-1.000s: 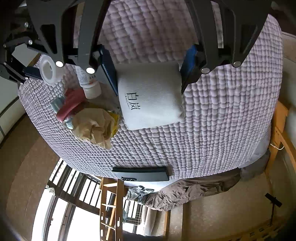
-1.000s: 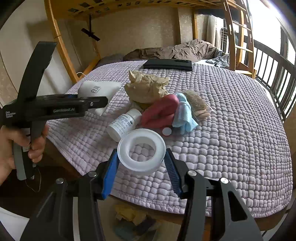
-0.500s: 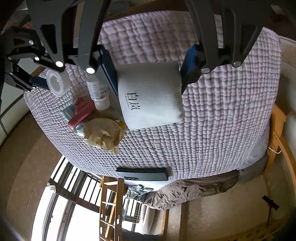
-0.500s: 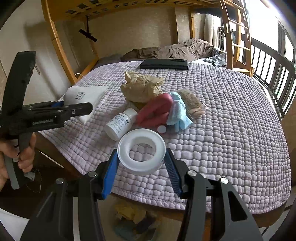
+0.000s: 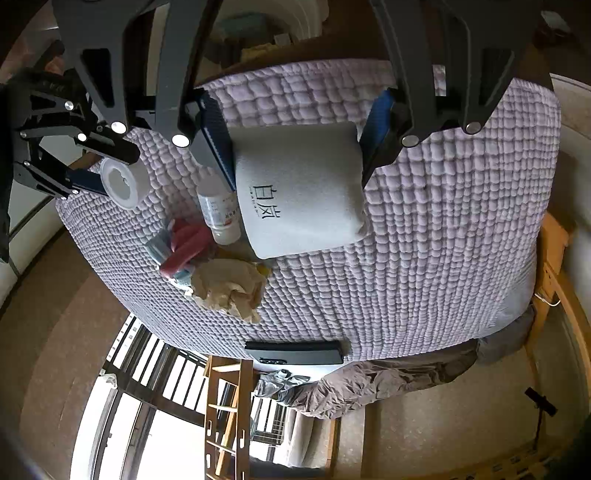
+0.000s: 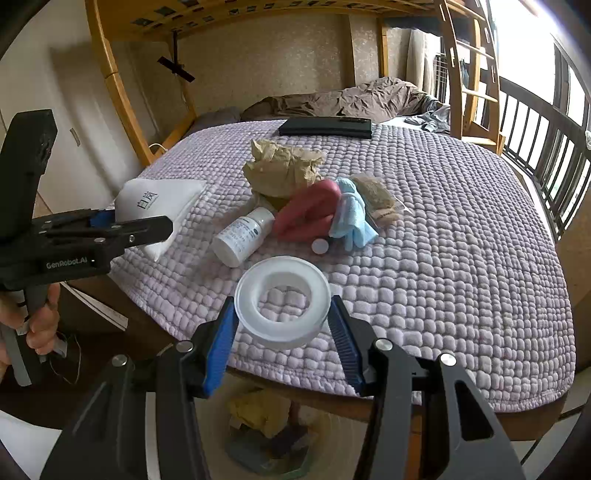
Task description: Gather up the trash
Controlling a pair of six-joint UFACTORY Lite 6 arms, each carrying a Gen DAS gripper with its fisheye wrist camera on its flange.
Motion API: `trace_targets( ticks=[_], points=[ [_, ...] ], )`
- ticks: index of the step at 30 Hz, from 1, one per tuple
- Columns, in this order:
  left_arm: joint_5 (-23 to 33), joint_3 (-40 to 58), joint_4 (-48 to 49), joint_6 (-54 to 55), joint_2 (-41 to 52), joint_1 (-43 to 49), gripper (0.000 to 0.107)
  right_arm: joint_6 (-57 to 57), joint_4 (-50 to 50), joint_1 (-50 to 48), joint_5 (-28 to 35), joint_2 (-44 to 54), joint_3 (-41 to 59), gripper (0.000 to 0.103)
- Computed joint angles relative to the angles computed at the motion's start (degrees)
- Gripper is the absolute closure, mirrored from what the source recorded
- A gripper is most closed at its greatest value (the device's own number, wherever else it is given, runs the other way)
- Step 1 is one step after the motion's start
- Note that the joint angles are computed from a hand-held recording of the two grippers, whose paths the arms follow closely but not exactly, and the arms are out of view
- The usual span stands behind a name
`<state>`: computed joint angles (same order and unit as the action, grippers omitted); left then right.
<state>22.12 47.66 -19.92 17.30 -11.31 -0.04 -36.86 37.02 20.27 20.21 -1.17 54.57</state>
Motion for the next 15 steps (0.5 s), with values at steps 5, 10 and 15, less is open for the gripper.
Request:
trace_targets(
  ticks=[5,10,15],
  points=[
    [0.16,-1.57,4.40,-4.69,-2.23,-1.46,0.044,0.28,-0.30,-0.43,0.20,-2.30,-2.09,0.053],
    [0.25,-3.74,9.11,-9.29,-5.09,-2.82,0.044,0.99,-1.01,-0.65,0.56,-4.11,-3.67,0.053],
    [0.68,-5.19,13.60,-13.46,-7.79,-4.19,0.044,1.44,-1.65,-0.86,0.85,-6.10,-5.35,0.053]
  ],
)
